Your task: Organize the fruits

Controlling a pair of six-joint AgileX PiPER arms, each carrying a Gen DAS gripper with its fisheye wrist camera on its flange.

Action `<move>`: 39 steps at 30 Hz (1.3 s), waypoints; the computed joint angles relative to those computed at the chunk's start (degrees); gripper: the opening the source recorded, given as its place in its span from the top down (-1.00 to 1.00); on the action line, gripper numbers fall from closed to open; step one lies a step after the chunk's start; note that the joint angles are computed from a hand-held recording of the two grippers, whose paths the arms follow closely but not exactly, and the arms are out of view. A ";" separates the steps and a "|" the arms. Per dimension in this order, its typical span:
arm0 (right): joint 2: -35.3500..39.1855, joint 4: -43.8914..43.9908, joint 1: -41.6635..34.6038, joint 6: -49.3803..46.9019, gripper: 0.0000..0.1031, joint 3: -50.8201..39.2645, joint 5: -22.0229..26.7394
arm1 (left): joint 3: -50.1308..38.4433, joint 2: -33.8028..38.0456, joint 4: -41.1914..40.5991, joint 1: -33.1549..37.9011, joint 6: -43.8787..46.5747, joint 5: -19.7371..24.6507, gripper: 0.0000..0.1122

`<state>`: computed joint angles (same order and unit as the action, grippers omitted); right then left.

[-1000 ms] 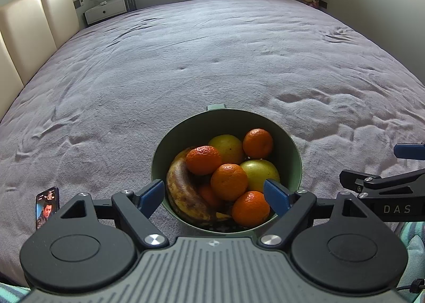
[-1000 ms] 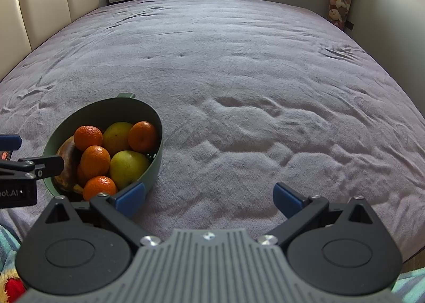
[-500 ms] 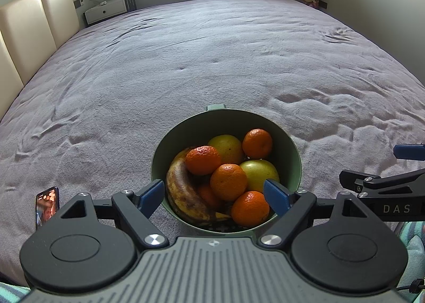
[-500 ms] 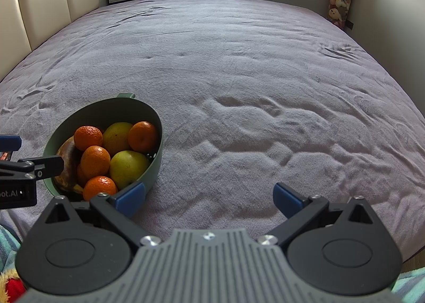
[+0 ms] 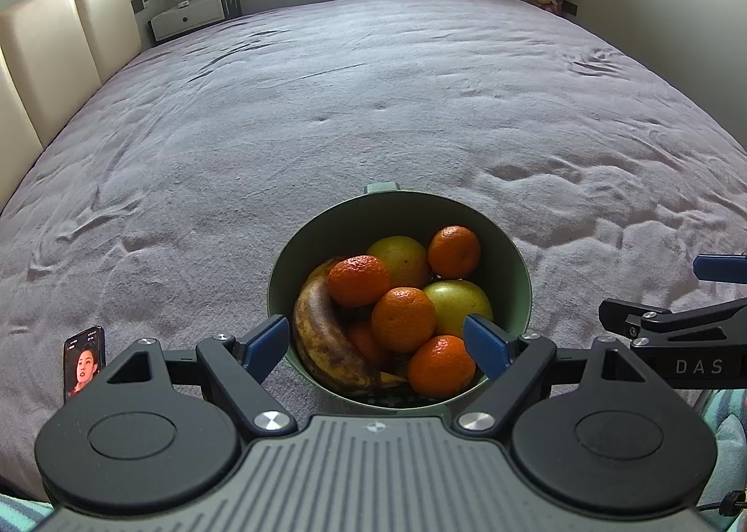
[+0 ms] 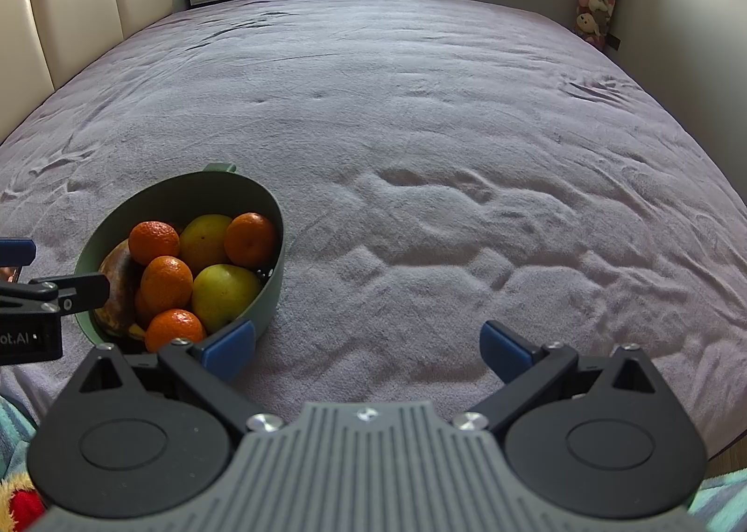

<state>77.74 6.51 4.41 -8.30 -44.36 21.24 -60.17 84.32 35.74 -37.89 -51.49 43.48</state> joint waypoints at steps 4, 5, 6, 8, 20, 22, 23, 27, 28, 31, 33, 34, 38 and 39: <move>-0.05 0.03 -0.03 -0.01 -0.92 0.04 0.01 | 0.00 0.00 -0.07 -0.01 0.07 -0.06 -0.76; 0.00 -0.02 -0.03 0.03 -0.92 -0.05 0.07 | 0.00 0.00 -0.09 0.05 0.10 -0.08 -0.76; 0.02 -0.06 -0.02 0.09 -0.92 -0.10 0.10 | -0.01 0.00 -0.05 -0.02 0.00 -0.05 -0.76; -0.01 -0.16 0.05 0.26 -0.92 0.04 0.00 | 0.00 0.00 -0.05 0.02 0.02 -0.07 -0.76; -0.13 -0.01 -0.03 0.09 -0.92 0.23 -0.03 | -0.03 0.01 0.01 -0.11 -0.10 -0.07 -0.76; -0.18 0.04 -0.04 0.02 -0.92 0.26 0.05 | -0.06 -0.03 0.04 -0.22 -0.09 -0.09 -0.76; -0.12 0.10 -0.06 -0.06 -0.92 0.16 0.08 | -0.13 0.00 0.05 -0.24 -0.01 -0.07 -0.76; -0.18 0.15 -0.07 -0.10 -0.92 0.27 0.08 | -0.15 0.00 -0.01 -0.21 0.06 -0.08 -0.76; -0.11 0.16 -0.08 -0.09 -0.92 0.15 0.11 | -0.11 -0.02 0.00 -0.19 0.03 -0.13 -0.76; -0.38 0.37 -0.06 -0.28 -0.92 0.61 0.03 | -0.10 -0.03 0.07 -0.18 0.06 -0.13 -0.76; -0.42 0.33 -0.07 -0.23 -0.92 0.67 0.04 | -0.20 0.06 0.10 -0.26 0.10 -0.02 -0.76; -0.30 0.40 -0.08 -0.26 -0.92 0.54 0.07 | -0.20 0.06 0.13 -0.28 0.02 0.00 -0.76; -0.35 0.45 -0.10 -0.29 -0.92 0.59 0.13 | 0.06 -0.07 0.55 -0.29 -0.41 -0.18 -0.76; -0.28 0.41 -0.08 -0.22 -0.92 0.52 0.18 | 0.18 -0.13 0.66 -0.24 -0.51 -0.31 -0.76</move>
<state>77.46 6.91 4.33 -8.53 -43.84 21.42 -59.99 84.19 36.40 -38.13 -51.99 43.17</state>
